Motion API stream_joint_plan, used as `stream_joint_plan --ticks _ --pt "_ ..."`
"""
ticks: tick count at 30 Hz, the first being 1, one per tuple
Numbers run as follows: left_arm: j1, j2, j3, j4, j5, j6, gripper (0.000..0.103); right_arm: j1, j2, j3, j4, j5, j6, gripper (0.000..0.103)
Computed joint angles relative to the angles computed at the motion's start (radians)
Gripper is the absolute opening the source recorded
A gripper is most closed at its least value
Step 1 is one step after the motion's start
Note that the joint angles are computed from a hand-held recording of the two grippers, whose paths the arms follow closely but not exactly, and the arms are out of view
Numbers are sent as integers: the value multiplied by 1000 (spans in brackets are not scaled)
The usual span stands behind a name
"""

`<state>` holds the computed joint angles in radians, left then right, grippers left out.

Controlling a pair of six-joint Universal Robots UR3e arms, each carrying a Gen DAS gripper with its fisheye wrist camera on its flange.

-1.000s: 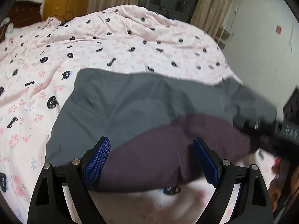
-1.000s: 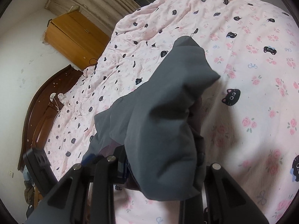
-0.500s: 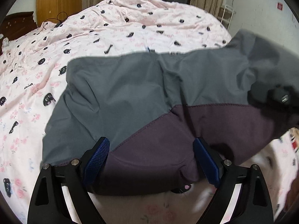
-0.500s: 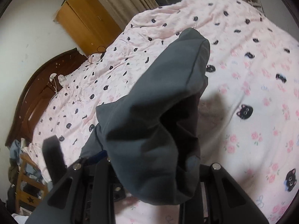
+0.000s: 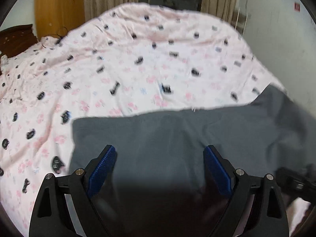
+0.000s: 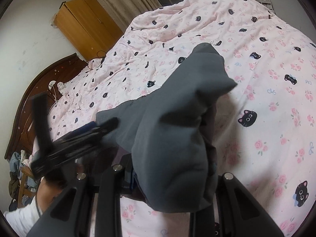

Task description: Fold clothes

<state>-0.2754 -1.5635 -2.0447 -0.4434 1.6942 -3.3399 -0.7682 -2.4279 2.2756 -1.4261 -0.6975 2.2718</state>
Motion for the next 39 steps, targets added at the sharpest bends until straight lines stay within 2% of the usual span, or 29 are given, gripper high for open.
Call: stream_joint_plan --ticks 5,9,11,15,19,21,23,27,33,39 --pt "-29 -102 41 11 59 -33 92 41 8 13 -74 -12 30 29" --pt "-18 -84 22 24 42 -31 93 80 20 26 -150 -27 75 29" --pt "-11 -73 11 30 32 -29 93 74 14 25 -142 -23 73 29" --pt "18 113 -154 93 -3 -44 93 66 3 16 -129 -22 65 29" --pt "40 295 -298 82 -70 -57 93 78 15 16 -156 -20 92 29" --pt "33 310 -316 58 -88 -61 93 82 21 17 -166 -16 104 29" --pt "-5 273 -328 103 -49 -66 93 93 35 12 -175 -14 117 27" --pt "-17 235 -331 132 -40 -70 94 135 50 6 -215 -30 157 23" --pt "-31 208 -341 163 -23 -76 95 247 55 2 -349 -80 246 18" --pt "2 321 -397 136 -59 -92 95 381 103 -25 -505 -135 352 18"
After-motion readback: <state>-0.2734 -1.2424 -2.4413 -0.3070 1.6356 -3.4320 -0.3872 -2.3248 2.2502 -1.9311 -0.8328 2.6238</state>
